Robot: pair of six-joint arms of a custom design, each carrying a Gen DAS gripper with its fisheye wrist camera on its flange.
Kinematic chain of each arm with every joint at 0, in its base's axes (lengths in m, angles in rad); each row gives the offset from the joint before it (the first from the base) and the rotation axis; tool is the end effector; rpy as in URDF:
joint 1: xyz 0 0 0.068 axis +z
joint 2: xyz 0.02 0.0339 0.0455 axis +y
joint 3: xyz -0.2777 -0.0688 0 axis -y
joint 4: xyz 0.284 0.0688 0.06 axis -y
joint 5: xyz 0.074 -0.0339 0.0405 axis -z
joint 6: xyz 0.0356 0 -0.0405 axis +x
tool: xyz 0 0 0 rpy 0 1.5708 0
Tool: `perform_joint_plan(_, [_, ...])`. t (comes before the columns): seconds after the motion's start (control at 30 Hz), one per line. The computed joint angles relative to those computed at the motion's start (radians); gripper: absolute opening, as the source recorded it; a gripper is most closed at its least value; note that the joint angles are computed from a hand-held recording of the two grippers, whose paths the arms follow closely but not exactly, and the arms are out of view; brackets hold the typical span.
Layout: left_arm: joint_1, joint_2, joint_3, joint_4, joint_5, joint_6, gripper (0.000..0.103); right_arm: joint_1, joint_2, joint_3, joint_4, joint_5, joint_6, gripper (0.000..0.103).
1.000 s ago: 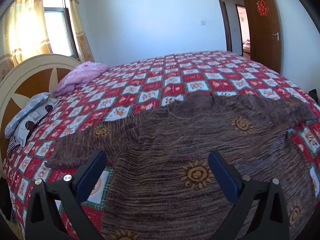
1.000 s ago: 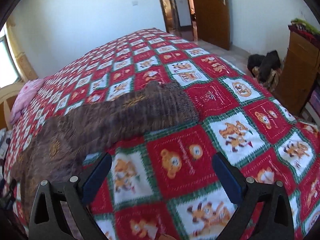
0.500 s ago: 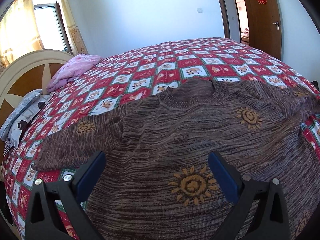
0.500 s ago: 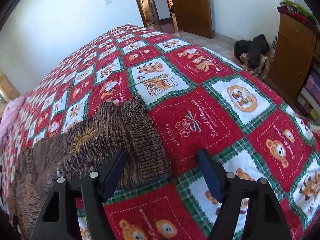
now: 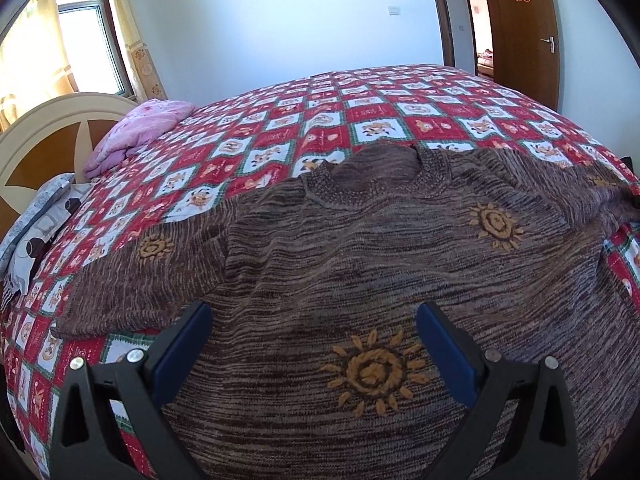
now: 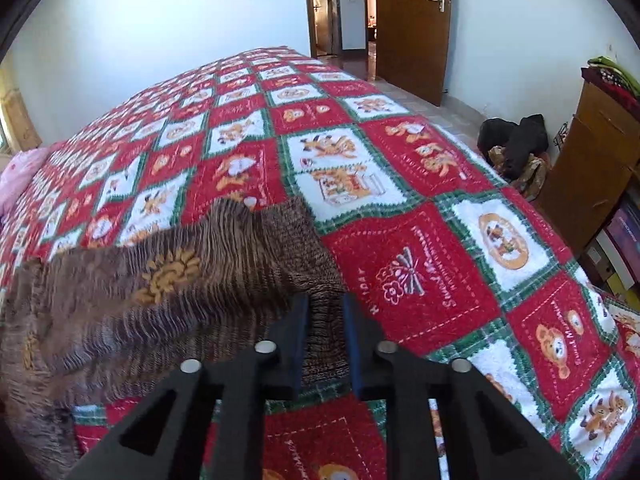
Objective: Fold small clothes
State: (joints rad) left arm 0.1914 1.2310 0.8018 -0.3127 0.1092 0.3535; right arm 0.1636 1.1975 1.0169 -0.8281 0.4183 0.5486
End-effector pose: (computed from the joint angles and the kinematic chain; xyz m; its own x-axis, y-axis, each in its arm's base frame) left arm 0.2867 0.0516 0.2378 -0.6605 0.2225 -0.7171 0.1262 0.9744 0.1861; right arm 0.2645 0.0290 0.2899 -0.6786 0.3710 -0.6340 0.4906 0.8712 -0.0153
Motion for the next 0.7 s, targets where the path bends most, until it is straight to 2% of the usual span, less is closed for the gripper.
perform_joint_plan(0.17, [0.02, -0.007, 0.006, -0.023, 0.032, 0.006, 0.103, 0.052, 0.013, 0.074, -0.029, 0.046, 0.008, 0.008])
perform_joint_plan(0.37, [0.076, 0.005, 0.02, -0.056, 0.099, 0.014, 0.103, 0.173, 0.064, 0.212, -0.058, 0.154, 0.0, 0.007])
perform_joint_plan(0.7, [0.136, 0.013, 0.028, -0.075, 0.159, 0.013, 0.103, 0.464, 0.279, 0.498, -0.045, 0.274, -0.051, 0.007])
